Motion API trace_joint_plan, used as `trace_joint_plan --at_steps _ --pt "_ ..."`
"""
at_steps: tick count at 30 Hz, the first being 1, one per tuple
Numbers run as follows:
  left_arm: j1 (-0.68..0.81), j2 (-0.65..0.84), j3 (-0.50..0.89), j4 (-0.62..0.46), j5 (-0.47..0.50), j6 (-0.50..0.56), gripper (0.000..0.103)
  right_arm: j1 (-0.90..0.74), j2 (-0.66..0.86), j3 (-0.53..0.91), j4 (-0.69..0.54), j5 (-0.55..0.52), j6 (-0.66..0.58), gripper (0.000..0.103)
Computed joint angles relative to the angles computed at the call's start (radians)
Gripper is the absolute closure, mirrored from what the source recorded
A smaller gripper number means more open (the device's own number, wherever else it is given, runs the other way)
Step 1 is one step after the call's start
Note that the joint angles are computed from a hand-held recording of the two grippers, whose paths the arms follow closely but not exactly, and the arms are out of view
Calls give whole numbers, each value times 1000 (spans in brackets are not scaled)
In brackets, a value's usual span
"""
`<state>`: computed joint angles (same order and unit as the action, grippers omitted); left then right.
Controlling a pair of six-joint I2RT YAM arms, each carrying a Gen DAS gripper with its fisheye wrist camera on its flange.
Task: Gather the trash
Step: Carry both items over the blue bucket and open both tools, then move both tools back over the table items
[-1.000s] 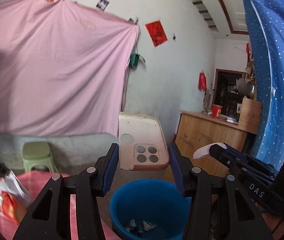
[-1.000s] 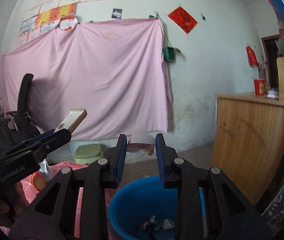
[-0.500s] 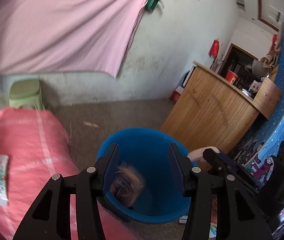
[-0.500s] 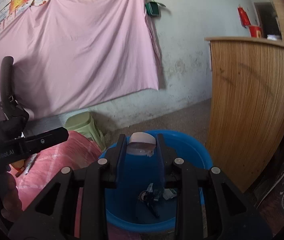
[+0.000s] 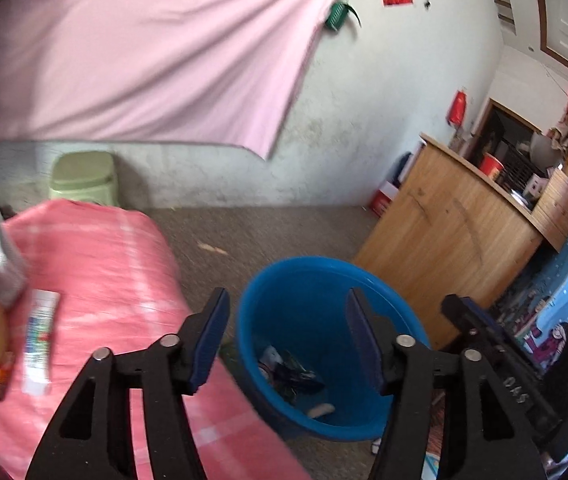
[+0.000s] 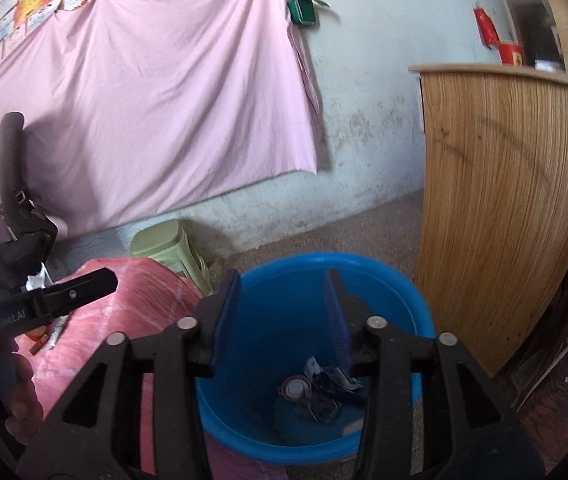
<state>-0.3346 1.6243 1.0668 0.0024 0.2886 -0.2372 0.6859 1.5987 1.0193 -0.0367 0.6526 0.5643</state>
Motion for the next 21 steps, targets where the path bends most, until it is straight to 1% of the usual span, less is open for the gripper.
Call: trace_joint_plan --at_steps 2,4,6,7,8,9,10,12,15,21 --pt "27 -55 -55 35 -17 -2 34 24 -3 19 5 23 -21 34" --pt "55 -106 -104 64 -30 -1 28 44 -2 42 7 40 -40 29" --pt "96 -168 -150 81 -35 7 24 70 0 71 13 60 -63 19" --pt "119 -202 -172 84 -39 11 20 81 0 82 17 68 -72 16" --pt "140 -230 -191 89 -39 15 14 97 4 100 23 82 -85 9" --pt "166 -264 -217 102 -36 15 11 108 6 110 30 90 -95 3" --pt "191 -295 -242 117 -36 12 6 120 8 119 43 100 -110 1" --pt "244 -356 -287 138 -32 16 4 156 24 153 68 137 -151 0" --pt "290 -420 -315 138 -60 37 3 196 51 190 113 168 -209 0" --pt "420 -554 -404 169 -62 95 3 265 136 260 224 188 -297 0"
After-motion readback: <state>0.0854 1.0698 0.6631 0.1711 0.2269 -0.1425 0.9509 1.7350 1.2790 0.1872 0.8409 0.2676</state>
